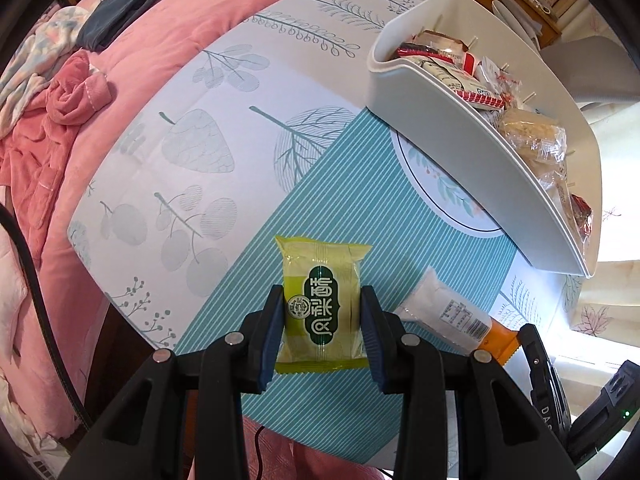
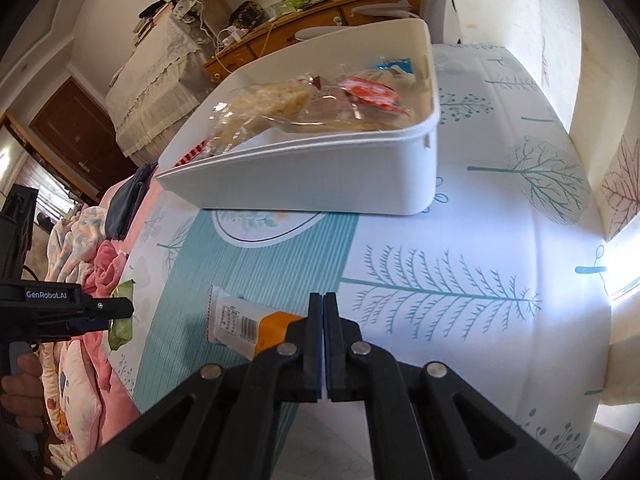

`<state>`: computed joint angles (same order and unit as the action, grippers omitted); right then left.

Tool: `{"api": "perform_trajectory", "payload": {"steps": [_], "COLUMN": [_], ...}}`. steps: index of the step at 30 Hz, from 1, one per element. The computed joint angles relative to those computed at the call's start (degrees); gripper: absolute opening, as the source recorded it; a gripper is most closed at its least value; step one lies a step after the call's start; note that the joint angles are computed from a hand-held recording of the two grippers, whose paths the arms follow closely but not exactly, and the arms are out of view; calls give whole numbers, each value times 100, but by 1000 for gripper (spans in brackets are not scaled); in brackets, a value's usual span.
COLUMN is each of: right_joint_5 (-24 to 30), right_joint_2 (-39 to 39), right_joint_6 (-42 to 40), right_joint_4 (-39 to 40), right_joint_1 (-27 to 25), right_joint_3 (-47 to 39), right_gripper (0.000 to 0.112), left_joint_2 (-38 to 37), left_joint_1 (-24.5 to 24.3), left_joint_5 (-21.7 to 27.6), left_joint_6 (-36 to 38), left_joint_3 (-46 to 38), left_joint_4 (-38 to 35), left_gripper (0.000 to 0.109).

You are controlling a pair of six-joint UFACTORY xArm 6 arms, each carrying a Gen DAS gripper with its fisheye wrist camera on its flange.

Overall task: Organize snacks
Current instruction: 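Grasp the green pastry packet with the left tool while the right tool grasps the orange-ended bar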

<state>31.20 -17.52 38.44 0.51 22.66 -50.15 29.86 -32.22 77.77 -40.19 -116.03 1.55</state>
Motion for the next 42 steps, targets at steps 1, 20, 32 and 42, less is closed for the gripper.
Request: {"api": "perform_trajectory", "payload": {"steps": [1, 20, 32, 42], "right_joint_5": [27, 452, 604, 1542], "right_joint_2": [2, 385, 823, 1650], "right_joint_6": [-5, -602, -3396, -4718], "right_joint_4": [-37, -1079, -418, -377], "right_joint_1": [29, 87, 401, 533], "right_joint_3": [-48, -508, -910, -1739], "right_gripper": [0, 39, 70, 70], "left_joint_2": [-110, -833, -632, -452], "left_joint_1": [14, 162, 163, 161], "left_joint_5": [-13, -555, -448, -197], "left_joint_6": [-4, -106, -127, -144], "left_joint_3": [107, 1159, 847, 296], "left_joint_4": [-11, -265, -302, -337], "left_gripper": [35, 35, 35, 35]}}
